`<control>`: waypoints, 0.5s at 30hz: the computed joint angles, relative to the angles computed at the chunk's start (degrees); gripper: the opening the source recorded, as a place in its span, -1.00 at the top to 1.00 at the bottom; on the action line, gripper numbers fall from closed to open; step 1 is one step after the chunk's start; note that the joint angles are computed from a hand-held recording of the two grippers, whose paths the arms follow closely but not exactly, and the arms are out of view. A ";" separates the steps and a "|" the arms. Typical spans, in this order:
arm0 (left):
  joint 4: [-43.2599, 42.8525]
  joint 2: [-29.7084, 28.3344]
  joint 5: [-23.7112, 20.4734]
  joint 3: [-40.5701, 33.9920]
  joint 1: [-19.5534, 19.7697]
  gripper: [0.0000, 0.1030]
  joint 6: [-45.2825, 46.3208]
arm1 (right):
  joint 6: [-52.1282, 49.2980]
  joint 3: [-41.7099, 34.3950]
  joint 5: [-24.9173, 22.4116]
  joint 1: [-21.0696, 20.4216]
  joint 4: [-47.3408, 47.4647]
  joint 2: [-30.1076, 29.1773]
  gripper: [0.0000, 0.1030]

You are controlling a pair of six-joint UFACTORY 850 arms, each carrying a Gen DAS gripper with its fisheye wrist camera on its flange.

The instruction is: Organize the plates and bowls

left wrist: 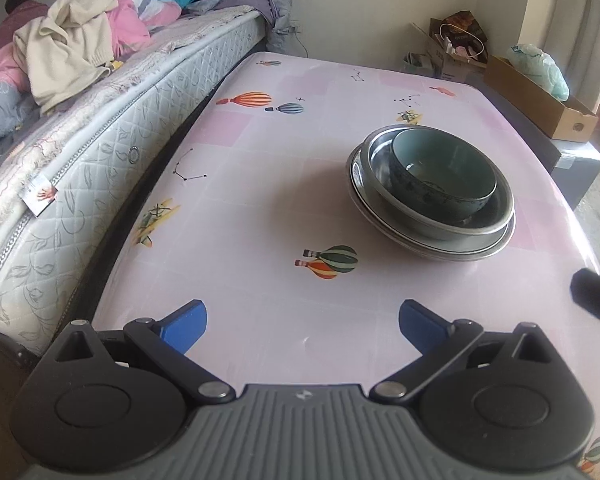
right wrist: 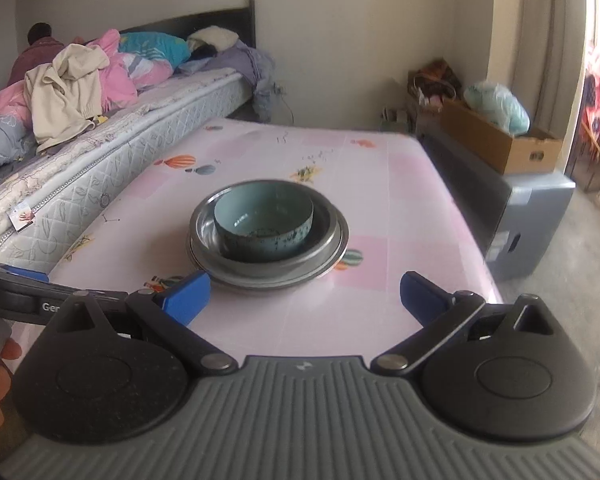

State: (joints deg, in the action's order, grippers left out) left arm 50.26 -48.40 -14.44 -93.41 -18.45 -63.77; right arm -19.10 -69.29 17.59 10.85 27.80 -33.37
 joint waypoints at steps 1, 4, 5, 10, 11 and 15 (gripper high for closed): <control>-1.12 -0.05 -0.18 -0.14 -0.05 -0.99 0.98 | -0.96 -1.07 -2.34 -0.36 2.61 -0.66 -0.97; 1.57 -0.10 -1.49 -0.41 -0.60 -0.99 -1.54 | -0.30 -3.72 -6.51 -0.74 5.54 -2.87 -0.97; 1.97 -0.11 -1.81 -0.53 -0.74 -0.99 -1.87 | 0.09 -4.09 -7.05 -0.81 5.14 -3.19 -0.97; 2.10 -0.05 -2.22 -1.09 -1.11 -0.99 -2.28 | -6.93 -6.02 -8.30 -0.48 11.66 -4.47 -0.97; 1.74 -0.03 -2.17 -1.14 -1.13 -0.99 -1.91 | -7.63 -6.43 -8.75 -0.55 12.40 -4.68 -0.97; -0.96 -0.33 -2.85 -1.88 -1.26 -0.99 0.86 | -11.29 -7.41 -9.83 -0.87 15.53 -5.09 -0.97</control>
